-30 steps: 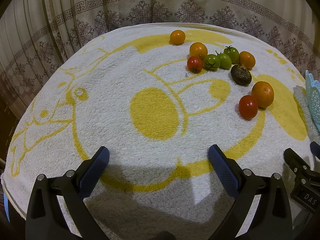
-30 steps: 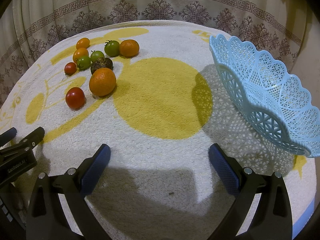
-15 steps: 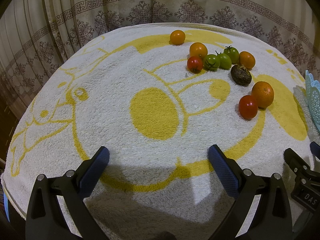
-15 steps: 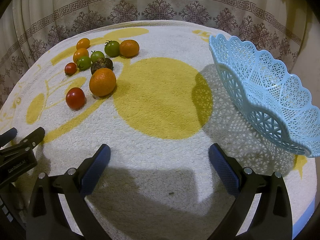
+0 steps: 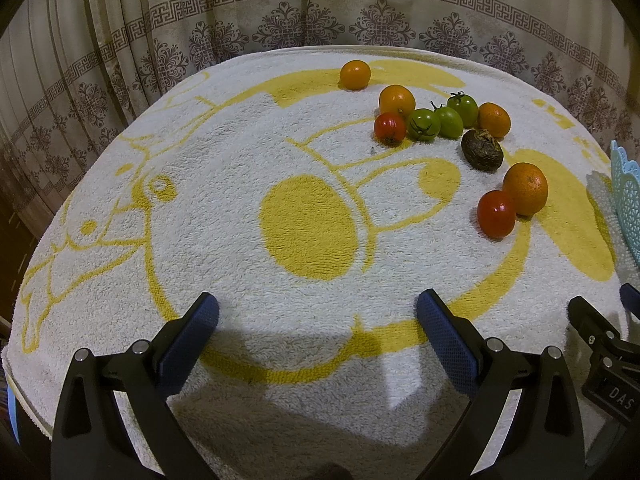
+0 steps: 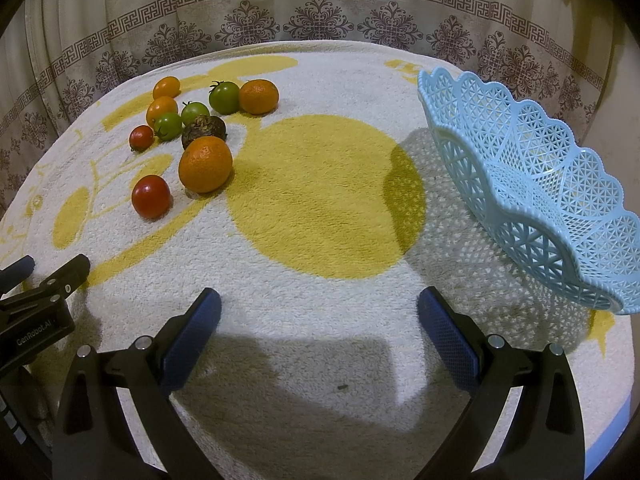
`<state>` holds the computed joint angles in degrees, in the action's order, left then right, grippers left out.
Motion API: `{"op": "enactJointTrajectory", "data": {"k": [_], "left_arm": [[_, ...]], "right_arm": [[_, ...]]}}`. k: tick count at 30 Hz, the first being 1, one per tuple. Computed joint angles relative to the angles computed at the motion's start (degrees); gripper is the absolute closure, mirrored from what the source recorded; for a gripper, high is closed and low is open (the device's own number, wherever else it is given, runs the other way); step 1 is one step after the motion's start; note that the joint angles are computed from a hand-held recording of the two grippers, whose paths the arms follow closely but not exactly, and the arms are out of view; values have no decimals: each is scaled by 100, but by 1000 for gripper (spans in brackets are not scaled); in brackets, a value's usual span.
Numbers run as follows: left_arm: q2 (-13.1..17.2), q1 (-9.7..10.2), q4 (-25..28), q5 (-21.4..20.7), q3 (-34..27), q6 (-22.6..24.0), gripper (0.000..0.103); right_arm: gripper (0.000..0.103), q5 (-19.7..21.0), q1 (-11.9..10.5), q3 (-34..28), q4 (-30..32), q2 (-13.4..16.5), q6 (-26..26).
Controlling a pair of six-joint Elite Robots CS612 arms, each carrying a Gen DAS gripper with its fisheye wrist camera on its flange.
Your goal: Organize fruits
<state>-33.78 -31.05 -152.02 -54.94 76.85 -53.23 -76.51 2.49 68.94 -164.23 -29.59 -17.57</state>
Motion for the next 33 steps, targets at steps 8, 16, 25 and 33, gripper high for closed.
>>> {"op": "enactJointTrajectory", "data": {"k": [8,16,25,33], "left_arm": [[-25,-2,25,12,29,-3,5],[-26,-24,190,95,-14,-49,5],[-28,-18,132,68,5,-54,5],[-29,-9,20,1,28,-60,5]], "right_arm": [[2,0,1,-18,25,6,-2],[2,14,-3,-11,27,-2,3],[2,8,-1,-16,25,4,2],[2,12,0,-18,25,4,7]]}}
